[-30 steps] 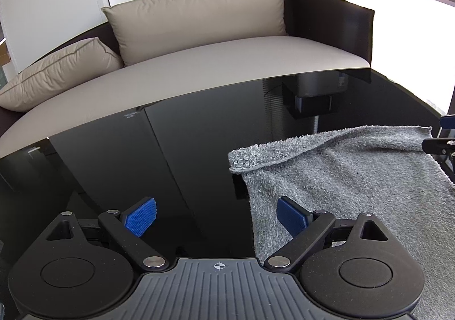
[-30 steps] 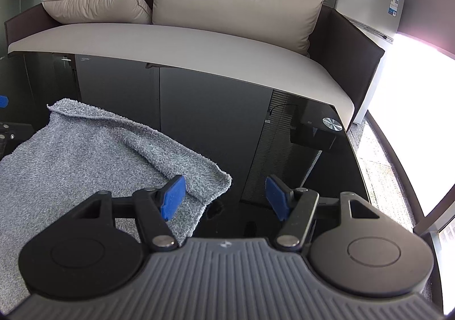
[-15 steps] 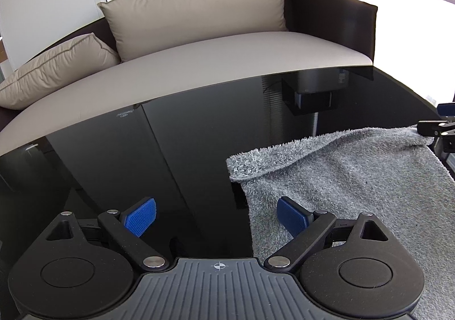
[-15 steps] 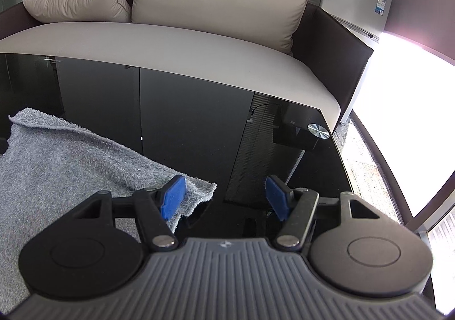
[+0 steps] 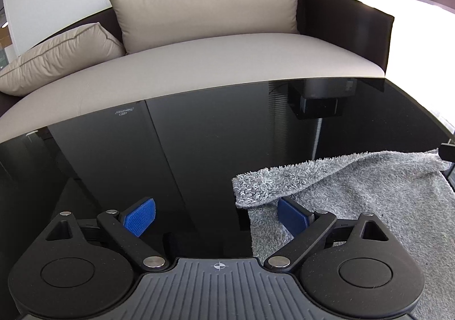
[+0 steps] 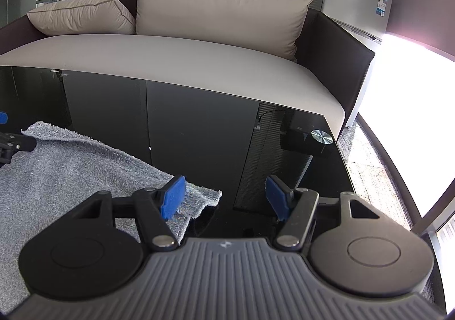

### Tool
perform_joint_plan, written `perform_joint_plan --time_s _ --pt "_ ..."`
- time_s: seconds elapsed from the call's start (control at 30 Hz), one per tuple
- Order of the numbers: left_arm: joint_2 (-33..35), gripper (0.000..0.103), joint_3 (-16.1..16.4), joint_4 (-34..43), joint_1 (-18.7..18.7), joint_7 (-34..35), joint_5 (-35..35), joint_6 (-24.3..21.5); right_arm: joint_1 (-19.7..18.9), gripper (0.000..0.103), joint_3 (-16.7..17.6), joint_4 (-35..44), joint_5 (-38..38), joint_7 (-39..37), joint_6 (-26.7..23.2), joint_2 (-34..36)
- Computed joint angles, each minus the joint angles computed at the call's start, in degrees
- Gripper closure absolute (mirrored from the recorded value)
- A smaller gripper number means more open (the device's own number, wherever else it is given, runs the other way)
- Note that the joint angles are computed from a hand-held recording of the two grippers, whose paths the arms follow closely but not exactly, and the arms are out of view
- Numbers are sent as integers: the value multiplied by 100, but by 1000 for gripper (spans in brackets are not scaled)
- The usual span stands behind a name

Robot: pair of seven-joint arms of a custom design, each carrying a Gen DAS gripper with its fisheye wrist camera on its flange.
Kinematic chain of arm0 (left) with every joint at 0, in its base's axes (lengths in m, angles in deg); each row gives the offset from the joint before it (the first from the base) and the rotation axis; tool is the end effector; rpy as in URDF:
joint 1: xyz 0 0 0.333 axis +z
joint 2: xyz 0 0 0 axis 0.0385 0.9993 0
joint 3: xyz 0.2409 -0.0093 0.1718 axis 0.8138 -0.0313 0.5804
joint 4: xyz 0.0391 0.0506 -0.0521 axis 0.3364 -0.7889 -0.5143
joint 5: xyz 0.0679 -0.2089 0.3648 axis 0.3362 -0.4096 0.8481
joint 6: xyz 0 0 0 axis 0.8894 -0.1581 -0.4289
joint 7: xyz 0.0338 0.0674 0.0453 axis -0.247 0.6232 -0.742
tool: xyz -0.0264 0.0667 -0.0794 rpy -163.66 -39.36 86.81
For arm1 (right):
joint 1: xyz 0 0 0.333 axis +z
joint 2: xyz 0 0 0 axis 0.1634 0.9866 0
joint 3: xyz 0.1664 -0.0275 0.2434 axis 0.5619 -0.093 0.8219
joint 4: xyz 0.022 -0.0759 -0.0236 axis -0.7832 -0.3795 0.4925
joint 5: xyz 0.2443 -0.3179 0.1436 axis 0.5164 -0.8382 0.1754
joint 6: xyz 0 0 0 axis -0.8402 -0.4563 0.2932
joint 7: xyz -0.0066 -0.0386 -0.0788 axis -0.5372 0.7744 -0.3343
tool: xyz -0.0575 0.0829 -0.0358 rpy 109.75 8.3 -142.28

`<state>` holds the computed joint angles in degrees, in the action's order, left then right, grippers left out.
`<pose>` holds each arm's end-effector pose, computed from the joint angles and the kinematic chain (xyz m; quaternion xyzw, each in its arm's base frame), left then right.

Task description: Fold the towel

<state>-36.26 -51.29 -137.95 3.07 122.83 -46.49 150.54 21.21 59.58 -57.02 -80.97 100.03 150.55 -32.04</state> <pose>0.7061 -0.1275 0.4675 -0.4980 0.7647 -0.2940 0.2842 0.6031 0.1679 0.4477 -0.6048 0.6449 -0.3767 0.2763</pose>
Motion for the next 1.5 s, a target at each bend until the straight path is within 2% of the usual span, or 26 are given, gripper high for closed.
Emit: perform_joint_plan --time_s 0.23,0.5,0.73,0.9,1.07,1.5 --pt "224 12 217 332 -178 -606 315 23 -3 38 2 -38 0 -7 65 -20" --pt "466 12 209 705 -186 -808 496 -126 -19 38 6 -72 11 -59 161 -46" --pt "319 12 114 494 -122 -571 544 -158 -49 38 24 -124 335 -440 171 -71" --pt "184 11 192 257 -204 -544 708 -7 -62 38 5 -106 306 -368 90 -50" --pt "106 11 127 129 -149 -462 609 8 -23 38 -2 -3 782 -858 -25 95" --pt "-136 10 27 -250 -27 -80 367 136 211 36 -257 465 657 -869 -241 527"
